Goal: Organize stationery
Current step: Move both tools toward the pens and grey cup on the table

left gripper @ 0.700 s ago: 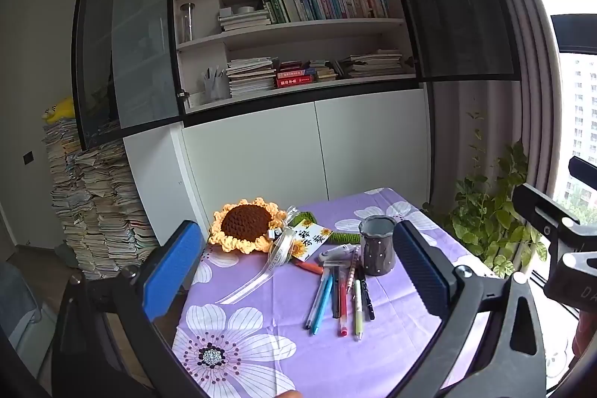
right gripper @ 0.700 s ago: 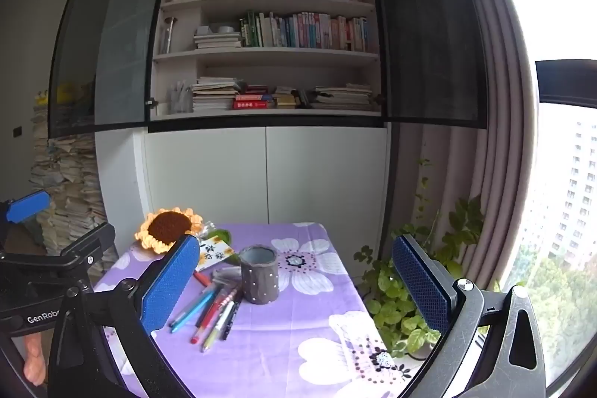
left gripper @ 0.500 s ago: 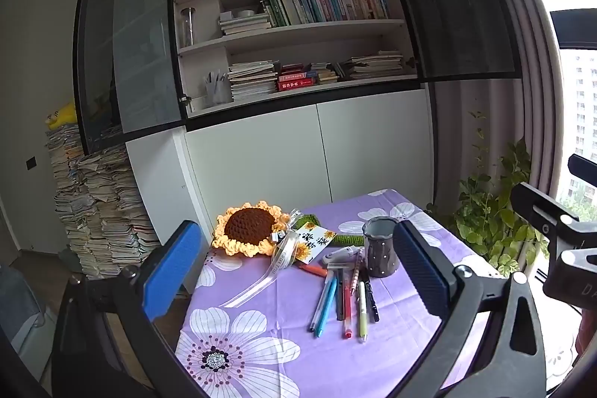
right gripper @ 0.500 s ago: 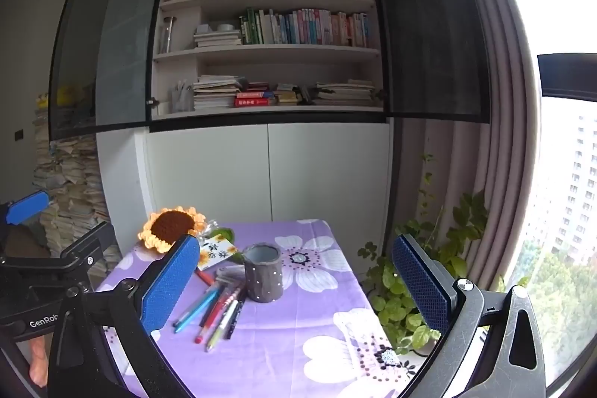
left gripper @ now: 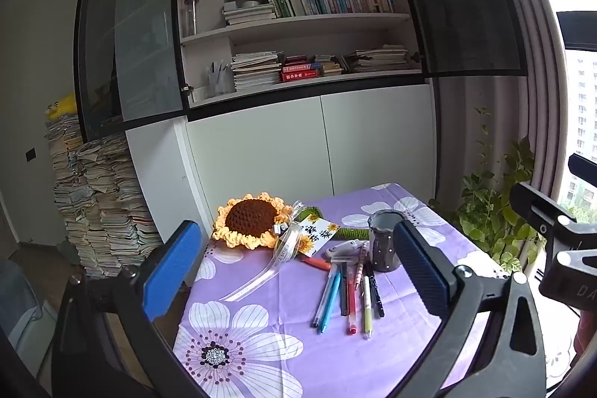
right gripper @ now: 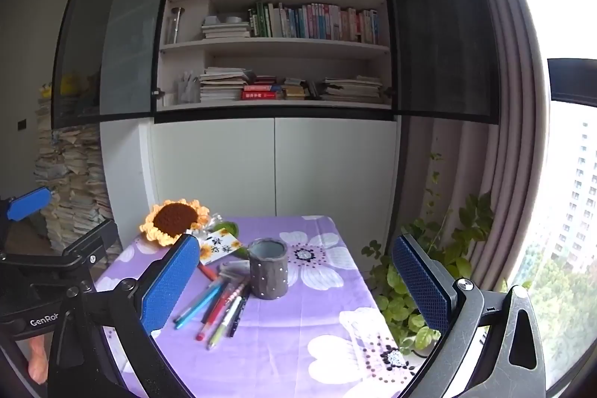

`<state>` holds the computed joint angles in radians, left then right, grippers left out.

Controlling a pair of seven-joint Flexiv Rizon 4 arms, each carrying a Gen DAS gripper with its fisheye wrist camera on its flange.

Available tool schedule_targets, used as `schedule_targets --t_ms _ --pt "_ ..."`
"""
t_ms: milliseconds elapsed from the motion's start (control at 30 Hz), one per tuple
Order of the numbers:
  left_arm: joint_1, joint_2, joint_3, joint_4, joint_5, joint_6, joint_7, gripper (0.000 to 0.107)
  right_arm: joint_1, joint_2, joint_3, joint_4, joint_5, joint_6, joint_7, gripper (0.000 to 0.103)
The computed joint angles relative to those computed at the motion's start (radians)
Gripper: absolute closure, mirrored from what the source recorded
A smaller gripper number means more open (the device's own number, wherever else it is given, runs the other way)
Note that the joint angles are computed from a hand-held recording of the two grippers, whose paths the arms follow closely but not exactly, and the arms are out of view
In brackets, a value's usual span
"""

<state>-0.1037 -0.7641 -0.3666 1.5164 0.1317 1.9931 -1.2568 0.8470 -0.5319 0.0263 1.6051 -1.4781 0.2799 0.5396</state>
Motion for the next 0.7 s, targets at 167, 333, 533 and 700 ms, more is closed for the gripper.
schedule_targets --t_ms 167,333,533,700 --pt "0.000 -0.004 0.003 -0.008 -0.009 -0.012 -0.001 0.005 0.026 -0.021 -0.023 -0.005 -0.034 -0.075 0.058 0.000" --pt "0.010 -0.013 -0.005 -0.018 -0.022 -0.036 0.002 0.005 0.003 -0.021 -0.021 0.016 -0.101 -0.049 0.182 0.000" --pt "0.023 -0.024 -0.016 -0.031 -0.035 -0.054 0.010 0.005 -0.028 -0.044 -0.009 -0.029 -0.007 0.035 0.025 0.000" --pt "0.034 -0.031 -0.031 -0.037 -0.040 -0.064 0.015 0.005 0.003 -0.088 -0.028 -0.099 0.098 -0.006 -0.135 0.000"
